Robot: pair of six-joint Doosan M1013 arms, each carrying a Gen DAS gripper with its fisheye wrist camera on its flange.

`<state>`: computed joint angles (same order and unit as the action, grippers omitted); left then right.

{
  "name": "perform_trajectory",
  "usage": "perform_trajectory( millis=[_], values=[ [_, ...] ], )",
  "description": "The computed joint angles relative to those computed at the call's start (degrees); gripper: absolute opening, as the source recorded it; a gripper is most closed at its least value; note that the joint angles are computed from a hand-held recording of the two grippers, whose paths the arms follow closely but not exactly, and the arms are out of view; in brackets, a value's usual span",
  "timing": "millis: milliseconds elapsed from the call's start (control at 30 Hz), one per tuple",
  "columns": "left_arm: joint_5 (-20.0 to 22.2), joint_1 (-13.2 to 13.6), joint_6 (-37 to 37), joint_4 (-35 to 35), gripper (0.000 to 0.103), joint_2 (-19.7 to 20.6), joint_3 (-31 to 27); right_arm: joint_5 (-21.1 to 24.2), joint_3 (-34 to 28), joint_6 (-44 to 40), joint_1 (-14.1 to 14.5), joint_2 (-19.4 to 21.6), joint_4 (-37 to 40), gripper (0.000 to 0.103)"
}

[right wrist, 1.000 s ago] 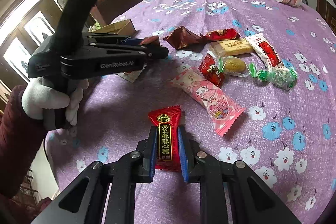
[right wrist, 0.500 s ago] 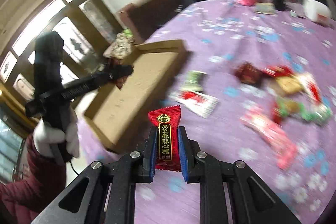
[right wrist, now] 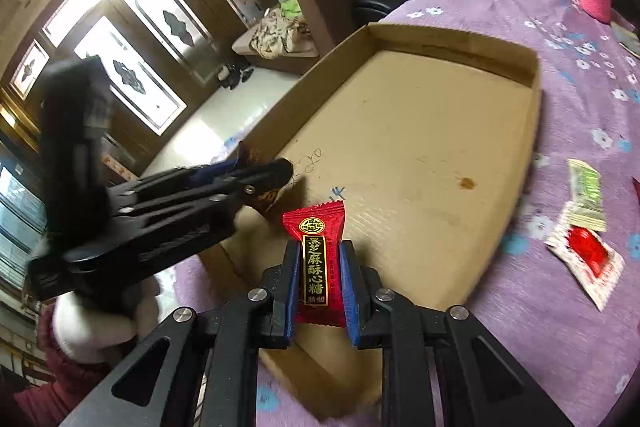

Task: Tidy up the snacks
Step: 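Carry both packets over the cardboard box and open both tools to drop them, then move both open tools back toward the snack pile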

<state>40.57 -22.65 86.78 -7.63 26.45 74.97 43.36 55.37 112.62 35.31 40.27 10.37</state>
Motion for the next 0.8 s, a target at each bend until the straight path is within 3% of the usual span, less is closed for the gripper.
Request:
perform_trajectory(
  millis=[100, 167, 233, 333, 467, 633, 700, 800],
  values=[
    [-2.2, 0.5, 0.4, -2.6, 0.051, -1.3, 1.4, -0.1, -0.6, 0.9, 0.3, 0.5, -0.9, 0.022],
    [-4.7, 0.7, 0.1, -4.9, 0.069, -2.4, 2.9, -1.2, 0.0, 2.3, 0.4, -0.1, -2.6, 0.022],
    [-7.0, 1.1, 0.7, -8.8, 0.076, -3.2, 4.1, -2.4, 0.9, 3.6, 0.3, -0.8, -3.4, 0.024],
    [-10.6, 0.7, 1.4, -12.0, 0.079, -4.2, 5.5, -5.4, 4.4, 7.3, 0.1, -3.4, -6.5, 0.025],
    [-13.5, -1.9, -7.4, 0.3, 0.080, -4.9, 5.9, -8.9, 11.6, 17.9, -0.6, -8.5, -17.1, 0.025],
    [-13.3, -3.2, 3.0, -8.6, 0.080, -5.4, 5.7, -8.9, 20.8, 33.5, -1.9, -14.4, -30.7, 0.024],
    [-11.8, -3.7, 9.1, -13.7, 0.080, -5.2, 5.3, -8.0, 23.6, 37.2, -2.6, -16.1, -32.9, 0.024],
    [-10.2, -4.8, 12.0, -16.5, 0.080, -4.9, 4.8, -7.5, 26.5, 37.7, -3.5, -17.7, -32.4, 0.024]
  ],
)
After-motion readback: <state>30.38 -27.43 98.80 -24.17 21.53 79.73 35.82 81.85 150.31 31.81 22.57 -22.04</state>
